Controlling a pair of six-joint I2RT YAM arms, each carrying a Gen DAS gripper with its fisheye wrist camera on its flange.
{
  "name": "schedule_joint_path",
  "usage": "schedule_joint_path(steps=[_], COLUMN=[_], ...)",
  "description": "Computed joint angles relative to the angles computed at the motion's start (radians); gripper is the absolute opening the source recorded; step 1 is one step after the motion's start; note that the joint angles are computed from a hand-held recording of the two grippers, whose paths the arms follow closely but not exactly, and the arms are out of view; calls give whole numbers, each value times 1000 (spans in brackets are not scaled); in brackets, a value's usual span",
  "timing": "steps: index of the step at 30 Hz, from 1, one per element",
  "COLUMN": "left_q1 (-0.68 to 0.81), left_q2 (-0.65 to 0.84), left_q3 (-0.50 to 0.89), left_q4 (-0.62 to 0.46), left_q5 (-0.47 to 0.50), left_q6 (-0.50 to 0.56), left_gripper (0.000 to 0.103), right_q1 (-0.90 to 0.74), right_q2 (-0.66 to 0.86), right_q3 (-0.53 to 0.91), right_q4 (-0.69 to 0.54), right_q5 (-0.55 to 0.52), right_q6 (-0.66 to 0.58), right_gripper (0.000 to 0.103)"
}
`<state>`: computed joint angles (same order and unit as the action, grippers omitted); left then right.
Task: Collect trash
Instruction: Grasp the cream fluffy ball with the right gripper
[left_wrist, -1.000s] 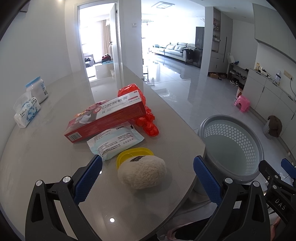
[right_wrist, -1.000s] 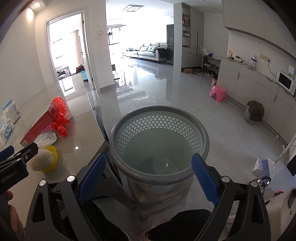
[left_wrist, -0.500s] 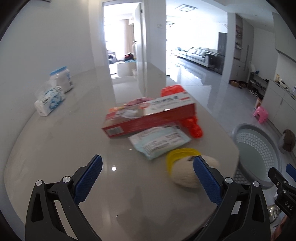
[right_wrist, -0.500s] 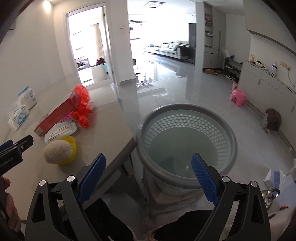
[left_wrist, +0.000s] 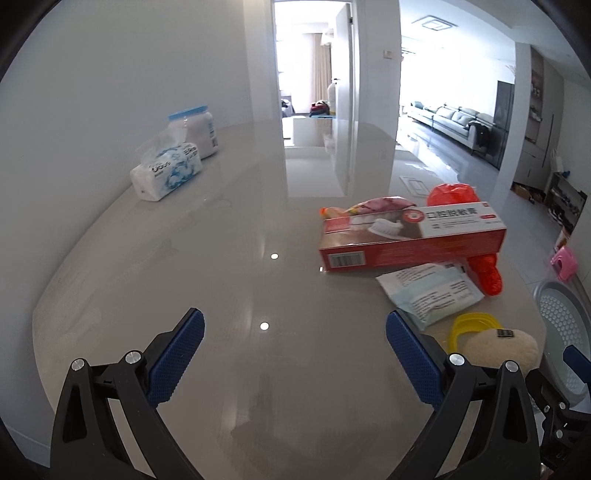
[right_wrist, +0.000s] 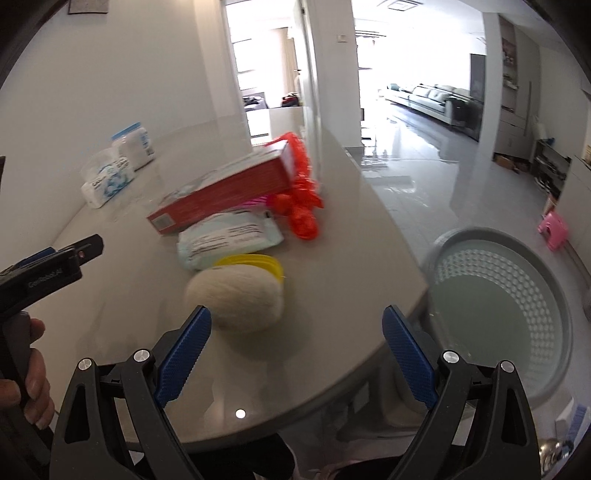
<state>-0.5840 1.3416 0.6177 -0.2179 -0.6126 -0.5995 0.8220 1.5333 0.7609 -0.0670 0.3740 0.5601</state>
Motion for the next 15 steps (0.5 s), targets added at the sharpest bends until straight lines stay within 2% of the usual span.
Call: schedule_joint_path(steps=[10, 15], left_q1=[94, 108], left_q2=[14, 19], left_q3=[-28, -34], left_q4=[43, 52], left_q5=[64, 85], left_q6=[36, 36], left_gripper=[97, 97], right_q1=[1, 7], right_q2=[174, 211], right_q3=[149, 185], right_q4=[1, -10], right_q5=[-42, -16], right_q6=[-52, -68], right_gripper=[90, 89])
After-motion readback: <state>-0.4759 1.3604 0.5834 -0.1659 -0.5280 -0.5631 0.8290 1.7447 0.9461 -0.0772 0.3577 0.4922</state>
